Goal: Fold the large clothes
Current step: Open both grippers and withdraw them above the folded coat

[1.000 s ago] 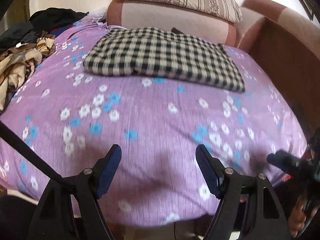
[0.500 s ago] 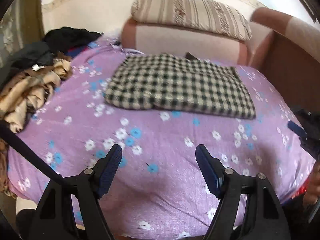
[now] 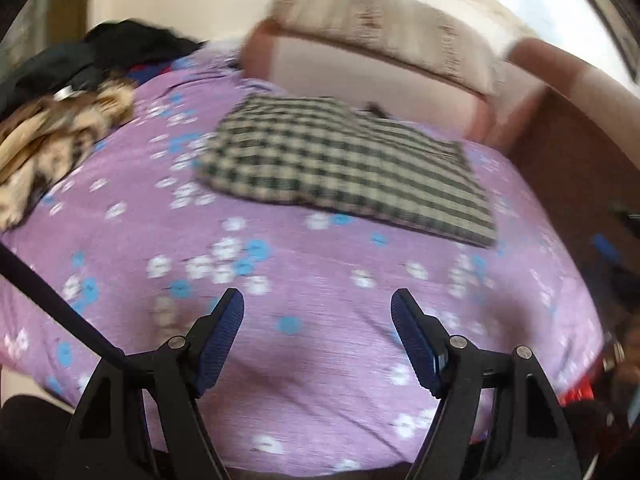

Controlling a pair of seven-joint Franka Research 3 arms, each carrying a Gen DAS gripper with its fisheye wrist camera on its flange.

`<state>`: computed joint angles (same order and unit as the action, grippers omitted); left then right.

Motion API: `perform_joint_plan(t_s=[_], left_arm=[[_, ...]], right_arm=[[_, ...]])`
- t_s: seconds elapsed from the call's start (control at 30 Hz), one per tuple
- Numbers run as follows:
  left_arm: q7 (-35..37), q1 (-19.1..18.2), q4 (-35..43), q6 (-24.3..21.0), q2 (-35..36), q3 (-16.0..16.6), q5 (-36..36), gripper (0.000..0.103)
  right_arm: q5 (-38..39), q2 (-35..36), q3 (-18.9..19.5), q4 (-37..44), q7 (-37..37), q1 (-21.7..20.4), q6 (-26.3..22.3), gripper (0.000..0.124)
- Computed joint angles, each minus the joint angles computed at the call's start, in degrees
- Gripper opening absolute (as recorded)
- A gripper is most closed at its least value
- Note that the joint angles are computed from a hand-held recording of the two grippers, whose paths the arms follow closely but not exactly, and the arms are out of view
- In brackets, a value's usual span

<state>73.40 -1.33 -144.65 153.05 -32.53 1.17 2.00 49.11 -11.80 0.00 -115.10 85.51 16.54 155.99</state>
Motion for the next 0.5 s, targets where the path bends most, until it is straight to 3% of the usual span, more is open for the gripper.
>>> perform_joint_plan(t_s=[0.1, 0.23, 0.4, 0.5], left_arm=[[-4.1, 4.7, -0.1, -0.8, 0.2, -0.8, 2.3, 0.075], [-8.0, 8.4, -0.2, -2.1, 0.6, 0.1, 3.8, 0.075], [-10.7, 10.4, -1.3, -1.8, -0.3, 0.6, 4.8, 0.075], [-9.1, 7.9, -2.1, -0.4, -1.1, 0.7, 4.4, 0.075]], right_arm=[[-7.6, 4.9, 2.5, 7.6, -3.2, 1.7, -8.9, 0.060], [-12.8, 8.5, 5.6, 10.7, -6.9, 4.0, -16.9, 0.060], [-15.0, 8.4, 6.1, 8.3, -4.8, 4.4, -14.9, 0.060], [-11.8, 5.4, 4.5, 4.1, -0.9, 2.8, -10.0, 0.062]])
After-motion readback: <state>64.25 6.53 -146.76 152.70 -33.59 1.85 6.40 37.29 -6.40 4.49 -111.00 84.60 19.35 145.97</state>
